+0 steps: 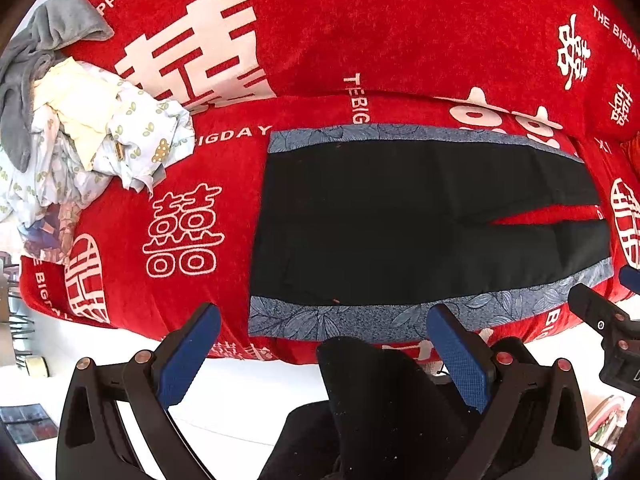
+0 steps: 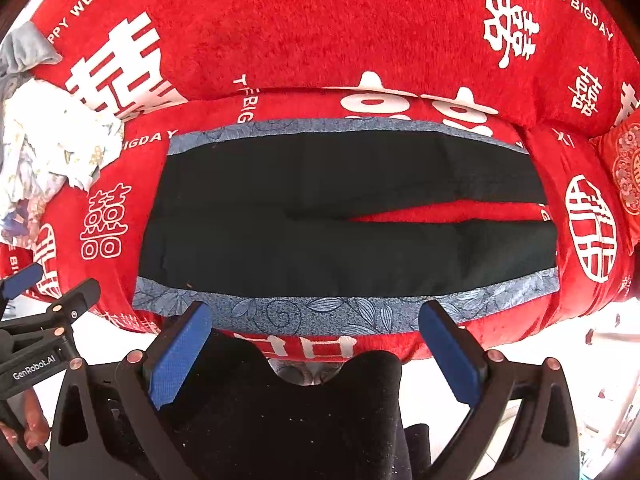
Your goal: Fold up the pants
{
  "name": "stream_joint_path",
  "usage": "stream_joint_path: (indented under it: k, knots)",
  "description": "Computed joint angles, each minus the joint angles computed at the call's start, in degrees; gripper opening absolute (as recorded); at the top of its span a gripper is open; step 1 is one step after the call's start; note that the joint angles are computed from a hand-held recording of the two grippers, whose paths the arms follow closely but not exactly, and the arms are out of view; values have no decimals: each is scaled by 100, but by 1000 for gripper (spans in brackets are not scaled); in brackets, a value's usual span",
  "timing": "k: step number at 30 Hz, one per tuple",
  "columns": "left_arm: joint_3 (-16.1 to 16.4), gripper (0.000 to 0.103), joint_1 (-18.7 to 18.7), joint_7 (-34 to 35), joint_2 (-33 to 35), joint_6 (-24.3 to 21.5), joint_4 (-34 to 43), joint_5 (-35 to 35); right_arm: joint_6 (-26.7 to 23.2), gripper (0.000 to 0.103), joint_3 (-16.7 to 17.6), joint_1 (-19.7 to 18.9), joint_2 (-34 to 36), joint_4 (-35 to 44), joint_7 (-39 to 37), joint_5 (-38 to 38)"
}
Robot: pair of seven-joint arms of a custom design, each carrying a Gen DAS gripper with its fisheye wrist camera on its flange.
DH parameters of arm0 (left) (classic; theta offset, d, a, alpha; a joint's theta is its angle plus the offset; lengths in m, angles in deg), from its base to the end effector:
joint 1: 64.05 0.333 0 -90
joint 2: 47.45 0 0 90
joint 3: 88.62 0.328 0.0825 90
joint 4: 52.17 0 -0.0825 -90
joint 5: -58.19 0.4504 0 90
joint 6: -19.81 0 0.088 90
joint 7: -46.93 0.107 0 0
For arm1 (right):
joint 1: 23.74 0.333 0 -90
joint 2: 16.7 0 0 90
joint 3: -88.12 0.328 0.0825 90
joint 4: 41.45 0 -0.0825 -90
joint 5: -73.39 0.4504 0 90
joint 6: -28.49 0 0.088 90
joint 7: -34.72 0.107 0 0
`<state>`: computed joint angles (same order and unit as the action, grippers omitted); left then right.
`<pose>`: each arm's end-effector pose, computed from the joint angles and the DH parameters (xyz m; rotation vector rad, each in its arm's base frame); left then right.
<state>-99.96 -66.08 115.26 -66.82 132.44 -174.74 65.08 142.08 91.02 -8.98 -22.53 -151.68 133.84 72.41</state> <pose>0.5176 -0.1238 0.5534 -2.1695 1.9371 -0.0807 0.5808 0.1848 0.5439 -2.2884 1.9590 -0.1542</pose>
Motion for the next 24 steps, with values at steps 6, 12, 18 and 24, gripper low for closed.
stream_joint_path:
  k: [6,12,18,24]
  knots:
    - [6,103,-5,97,-18,47,-13,56,-51,103,25,12,29,31,66,-70]
    - [14,103,4,131,-44,72,-41,7,-78,103,48,45,18,28,72,-139]
    - [19,103,13,128,-76,73,-85,-37,-99,103,59,70,29,40,49,-160]
    - [30,103,28,129,-139,98,-156,-76,-101,103,58,77,26,43,42,-166]
